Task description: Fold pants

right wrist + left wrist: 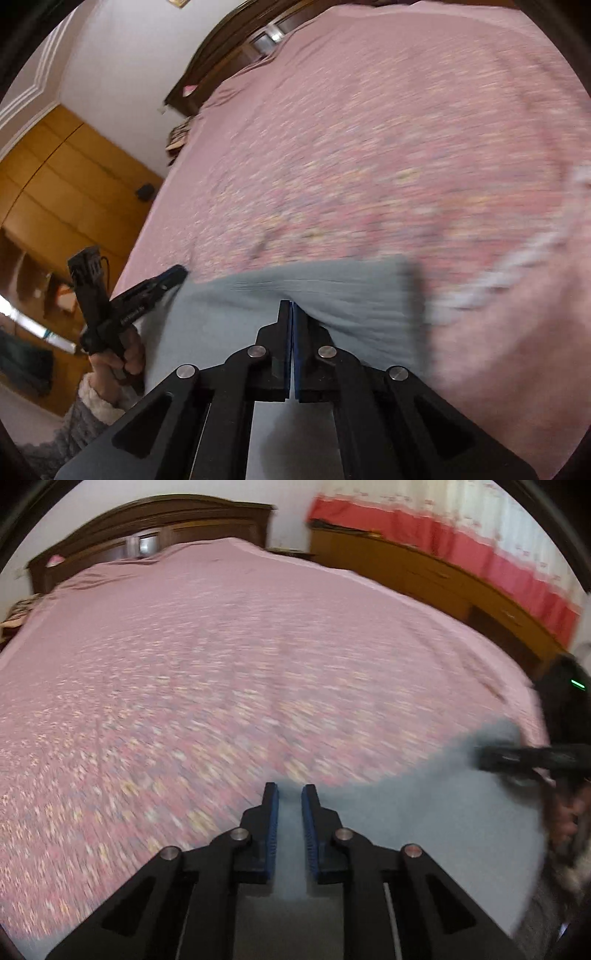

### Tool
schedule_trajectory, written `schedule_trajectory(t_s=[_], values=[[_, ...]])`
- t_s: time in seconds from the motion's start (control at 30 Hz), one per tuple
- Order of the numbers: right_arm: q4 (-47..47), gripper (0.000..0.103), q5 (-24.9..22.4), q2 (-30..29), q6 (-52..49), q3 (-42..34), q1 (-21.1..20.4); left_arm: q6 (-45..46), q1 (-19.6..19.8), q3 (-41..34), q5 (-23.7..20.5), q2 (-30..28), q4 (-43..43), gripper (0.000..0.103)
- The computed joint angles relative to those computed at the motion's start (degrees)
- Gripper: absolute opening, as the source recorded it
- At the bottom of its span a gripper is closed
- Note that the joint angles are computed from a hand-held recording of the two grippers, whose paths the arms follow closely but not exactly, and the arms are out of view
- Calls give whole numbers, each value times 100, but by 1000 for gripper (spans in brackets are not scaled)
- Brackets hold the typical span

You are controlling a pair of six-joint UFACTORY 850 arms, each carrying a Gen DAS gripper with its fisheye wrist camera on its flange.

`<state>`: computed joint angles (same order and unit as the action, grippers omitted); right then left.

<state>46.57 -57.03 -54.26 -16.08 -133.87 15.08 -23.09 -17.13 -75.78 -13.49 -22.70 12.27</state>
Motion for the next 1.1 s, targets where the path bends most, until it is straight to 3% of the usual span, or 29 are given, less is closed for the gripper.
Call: schedule_trajectory(t_s=[0.07,0.13,0.2,0.3,0.37,0.4,0.5,0.57,0.6,0.63,0.73,0.8,0.87,0.9,0.93,1.03,1.1], values=[[418,2,192,428,-222,706,-173,-640,-1,-68,22,-93,480,19],[976,4,263,831,-656,1345,-315,-730,20,-23,7,43,516,19],[1597,5,294,1281,-1220,2082,-440,-1082,0,302,279,396,778,19],[2121,6,-111,1600,-1723,2745,-606,40,-103,801,709,875,-372,22],[1700,6,-90,1687,-1646,2924,-618,350,-206,849,611,896,-603,22],[1390,0,148,1756,-1563,3033,-596,161,-265,792,515,788,-359,22],[1678,0,308,1963,-1520,3406,-739,-1132,-367,442,63,290,943,22],[1969,15,716,2381,-1675,3948,-856,-1309,-391,385,64,248,1005,22],[2305,39,699,2539,-1869,4202,-957,-1571,-423,415,15,328,1201,22],[2780,52,500,2640,-2136,4434,-1077,-1821,-464,416,-49,388,1399,24],[3801,53,88,2958,-2651,5115,-1292,-2190,-670,624,-135,732,1813,33],[3867,53,170,3136,-2755,5365,-1332,-2566,-1017,835,-29,988,2433,46],[3978,53,147,3271,-2859,5578,-1407,-3221,-1536,972,-76,1096,3633,61],[4047,53,112,3343,-2901,5695,-1444,-3361,-1862,950,-205,1044,4232,73],[4151,53,63,3414,-2960,5822,-1481,-3571,-2138,919,-430,974,4832,77],[4362,53,87,3576,-3184,6088,-1444,-4231,-2980,803,-1608,511,6631,77],[4494,53,11,3742,-3432,6385,-1434,-4625,-3251,802,-2145,221,7424,77]])
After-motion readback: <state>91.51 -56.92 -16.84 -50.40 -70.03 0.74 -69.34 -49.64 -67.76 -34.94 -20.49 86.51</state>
